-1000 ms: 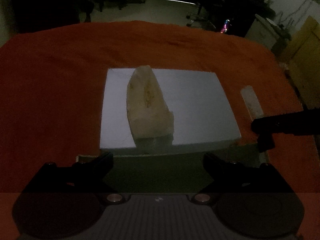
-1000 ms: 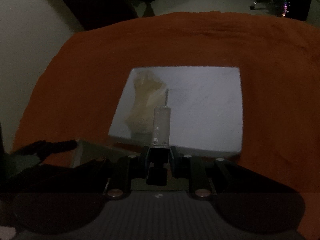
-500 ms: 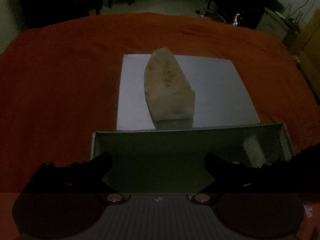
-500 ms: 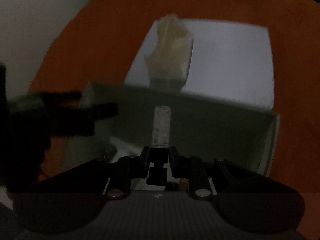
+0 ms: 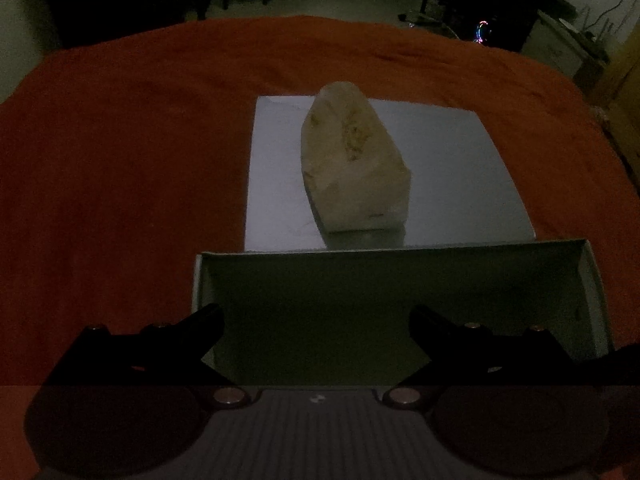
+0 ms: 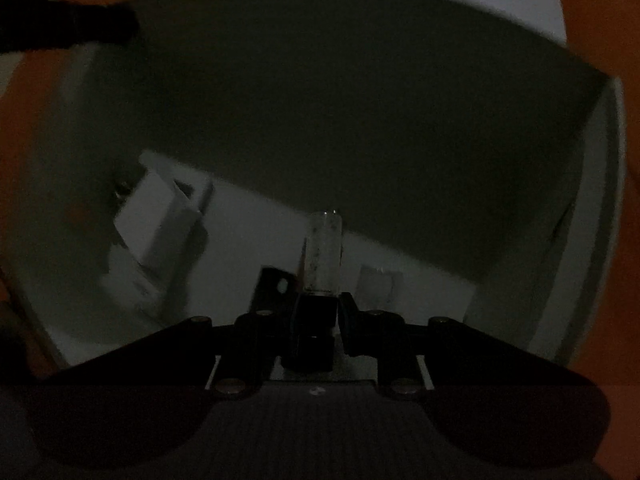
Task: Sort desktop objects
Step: 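Carry the vial into the white box with the right tool, then open the right tool to release the vial in the box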
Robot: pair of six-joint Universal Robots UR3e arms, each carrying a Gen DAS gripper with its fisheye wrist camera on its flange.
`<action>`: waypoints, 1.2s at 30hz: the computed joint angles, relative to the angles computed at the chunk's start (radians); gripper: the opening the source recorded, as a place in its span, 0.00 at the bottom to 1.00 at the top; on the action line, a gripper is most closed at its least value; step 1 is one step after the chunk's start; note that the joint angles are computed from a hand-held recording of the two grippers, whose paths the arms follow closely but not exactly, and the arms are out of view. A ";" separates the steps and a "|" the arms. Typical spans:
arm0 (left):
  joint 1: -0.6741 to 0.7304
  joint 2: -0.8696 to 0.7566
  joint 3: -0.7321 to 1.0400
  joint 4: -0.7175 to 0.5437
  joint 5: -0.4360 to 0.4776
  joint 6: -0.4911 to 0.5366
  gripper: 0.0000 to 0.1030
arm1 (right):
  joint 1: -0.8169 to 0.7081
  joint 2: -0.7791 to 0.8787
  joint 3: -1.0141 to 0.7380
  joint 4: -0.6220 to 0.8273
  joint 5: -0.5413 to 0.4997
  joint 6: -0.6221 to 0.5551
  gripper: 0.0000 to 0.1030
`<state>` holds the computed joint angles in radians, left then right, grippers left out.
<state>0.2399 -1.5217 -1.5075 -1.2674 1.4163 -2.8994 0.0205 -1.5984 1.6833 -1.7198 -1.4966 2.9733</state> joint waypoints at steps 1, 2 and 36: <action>0.002 -0.002 0.002 -0.005 -0.001 0.000 0.97 | -0.001 -0.001 0.013 -0.008 -0.002 -0.004 0.22; 0.002 -0.003 0.002 -0.007 -0.001 0.000 0.97 | 0.001 -0.002 0.028 -0.014 -0.008 -0.007 0.22; 0.055 -0.015 0.040 -0.087 -0.101 0.025 0.97 | -0.073 0.356 -0.877 0.317 0.150 0.064 0.26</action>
<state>0.2944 -1.5367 -1.4675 -1.3547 1.3149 -2.8748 -0.0520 -1.2423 0.8062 -1.4032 -1.3471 3.0372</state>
